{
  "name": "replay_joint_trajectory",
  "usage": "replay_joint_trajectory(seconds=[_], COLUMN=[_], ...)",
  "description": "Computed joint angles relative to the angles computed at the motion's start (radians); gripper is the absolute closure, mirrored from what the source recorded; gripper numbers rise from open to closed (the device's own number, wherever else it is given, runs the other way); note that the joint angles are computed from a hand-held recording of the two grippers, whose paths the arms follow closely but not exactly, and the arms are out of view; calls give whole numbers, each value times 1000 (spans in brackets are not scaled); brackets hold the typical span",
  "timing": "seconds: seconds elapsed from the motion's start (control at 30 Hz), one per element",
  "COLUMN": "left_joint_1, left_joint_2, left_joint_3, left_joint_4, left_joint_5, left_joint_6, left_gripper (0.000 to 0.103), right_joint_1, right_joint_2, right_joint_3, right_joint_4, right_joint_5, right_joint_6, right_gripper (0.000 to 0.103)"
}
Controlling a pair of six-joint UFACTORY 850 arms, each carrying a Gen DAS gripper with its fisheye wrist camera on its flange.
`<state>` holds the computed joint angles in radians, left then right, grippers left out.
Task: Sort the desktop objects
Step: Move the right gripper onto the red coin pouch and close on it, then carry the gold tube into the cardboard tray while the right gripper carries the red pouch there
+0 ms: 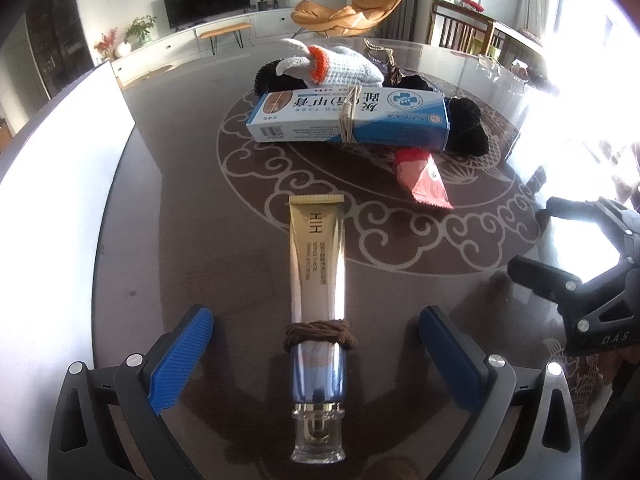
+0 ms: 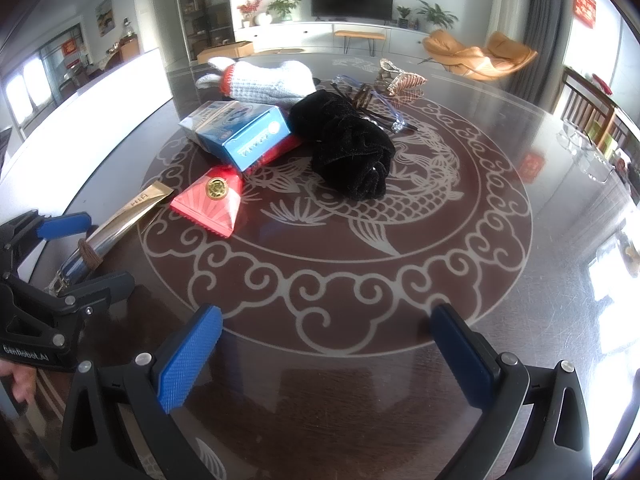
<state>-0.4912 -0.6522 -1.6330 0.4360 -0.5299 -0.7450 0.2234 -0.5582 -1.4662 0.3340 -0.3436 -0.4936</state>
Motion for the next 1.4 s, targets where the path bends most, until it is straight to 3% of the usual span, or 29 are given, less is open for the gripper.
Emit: replay_joint_trajectory(seconds=[0.13, 0.23, 0.3, 0.43, 0.47, 0.5, 0.57, 0.63, 0.8, 0.97, 1.0, 1.07, 1.1, 1.13, 1.2, 1.4], left_joint_1=[0, -3, -3, -11, -14, -16, -20, -22, -23, -20, -19, -23, -21, -13, 8, -7], left_joint_2=[38, 48, 56, 74, 80, 87, 107, 122, 119, 82, 81, 101, 111, 113, 149, 291], left_joint_3=[63, 83, 94, 121, 131, 141, 172, 196, 187, 124, 123, 148, 159, 156, 198, 314], left_joint_4=[85, 121, 122, 155, 158, 156, 166, 191, 153, 73, 65, 136, 136, 95, -30, -101], left_joint_5=[24, 34, 31, 26, 26, 27, 39, 54, 46, 27, 37, 83, 108, 101, 168, 292], left_joint_6=[-114, -155, -164, -220, -226, -224, -232, -253, -208, -101, -82, -128, -109, -74, -13, -35], left_gripper=[0, 0, 0, 1, 1, 1, 1, 1, 1, 0, 2, 41, 76, 75, 76, 76], right_joint_1=[-27, -15, 8, 71, 83, 91, 84, 66, 17, 16, 23, 34, 42, 45, 48, 25], right_joint_2=[-1, -52, -117, -225, -243, -252, -253, -231, -62, -36, -42, -61, -59, -56, -28, 102], right_joint_3=[-28, -116, -215, -391, -420, -435, -446, -416, -171, -152, -162, -178, -176, -174, -145, -47], right_joint_4=[237, 312, 298, 89, 18, -40, -30, 15, 4, -61, -83, -143, -197, -210, -215, -67], right_joint_5=[-109, -186, -245, -244, -235, -227, -265, -298, -287, -293, -289, -306, -299, -302, -295, -253], right_joint_6=[-48, -28, 22, 216, 276, 310, 282, 199, 67, 76, 88, 122, 159, 165, 174, 113], right_gripper=[0, 7, 20, 28, 37, 58, 71, 74, 74, 67, 67, 69, 78, 79, 79, 79])
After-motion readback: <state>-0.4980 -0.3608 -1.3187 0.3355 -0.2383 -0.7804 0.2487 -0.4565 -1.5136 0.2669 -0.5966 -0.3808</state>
